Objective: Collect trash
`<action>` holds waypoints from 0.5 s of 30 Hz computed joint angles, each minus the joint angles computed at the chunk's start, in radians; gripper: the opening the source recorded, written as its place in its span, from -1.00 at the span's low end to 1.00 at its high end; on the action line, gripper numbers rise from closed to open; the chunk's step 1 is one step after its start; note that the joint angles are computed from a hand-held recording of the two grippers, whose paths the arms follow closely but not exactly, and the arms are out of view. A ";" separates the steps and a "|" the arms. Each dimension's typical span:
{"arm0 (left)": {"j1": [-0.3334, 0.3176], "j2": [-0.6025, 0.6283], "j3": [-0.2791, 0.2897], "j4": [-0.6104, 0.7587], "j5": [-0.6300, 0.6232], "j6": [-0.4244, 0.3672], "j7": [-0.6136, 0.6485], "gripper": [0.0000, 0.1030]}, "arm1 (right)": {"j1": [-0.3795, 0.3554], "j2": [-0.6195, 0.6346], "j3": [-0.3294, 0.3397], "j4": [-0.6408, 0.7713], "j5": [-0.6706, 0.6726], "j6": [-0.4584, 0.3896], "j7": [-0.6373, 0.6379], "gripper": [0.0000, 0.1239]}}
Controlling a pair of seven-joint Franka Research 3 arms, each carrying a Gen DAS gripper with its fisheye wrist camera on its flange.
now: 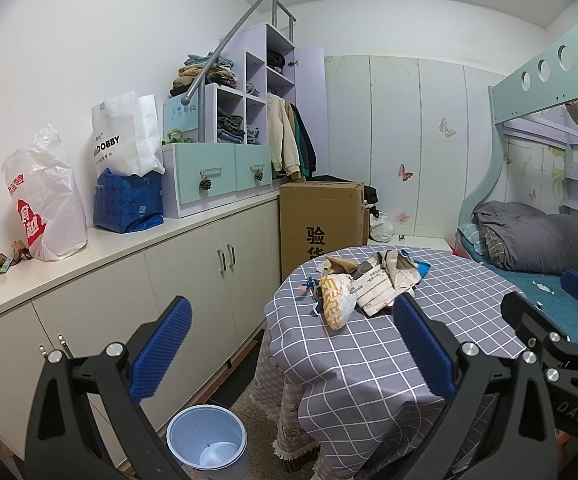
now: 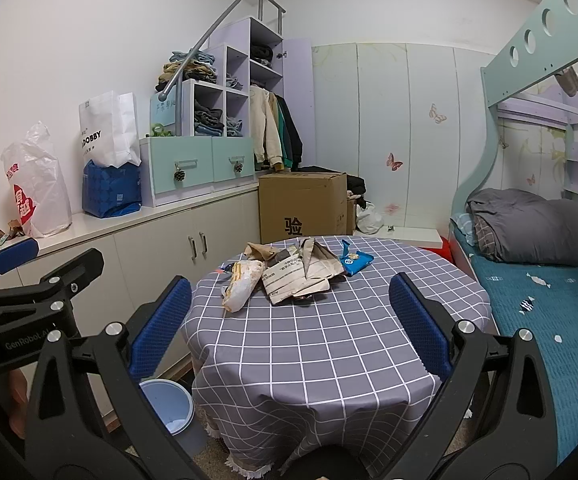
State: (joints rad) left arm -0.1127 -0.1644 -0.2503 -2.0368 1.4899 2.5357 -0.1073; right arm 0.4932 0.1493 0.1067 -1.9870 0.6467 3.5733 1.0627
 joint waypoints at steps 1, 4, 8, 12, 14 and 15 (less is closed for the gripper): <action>0.001 0.000 0.001 0.000 -0.002 0.001 -0.001 0.92 | 0.000 0.000 0.000 0.000 0.000 0.001 0.000 0.57; 0.001 0.000 0.001 0.001 -0.003 0.001 -0.001 0.92 | 0.001 0.000 -0.001 0.000 0.002 0.000 -0.002 0.57; 0.000 0.002 0.000 0.002 -0.003 -0.001 0.000 0.92 | -0.001 -0.001 0.000 -0.002 -0.001 0.000 0.001 0.57; 0.000 0.000 0.002 0.001 -0.003 0.001 0.000 0.92 | -0.003 -0.001 0.001 -0.005 -0.008 0.002 0.007 0.57; 0.000 0.001 0.001 0.001 -0.001 -0.002 -0.003 0.92 | -0.002 -0.001 0.000 -0.005 -0.006 0.001 0.006 0.57; 0.000 0.001 0.001 0.001 -0.001 -0.004 -0.004 0.92 | -0.003 -0.001 0.000 -0.004 -0.008 0.001 0.008 0.57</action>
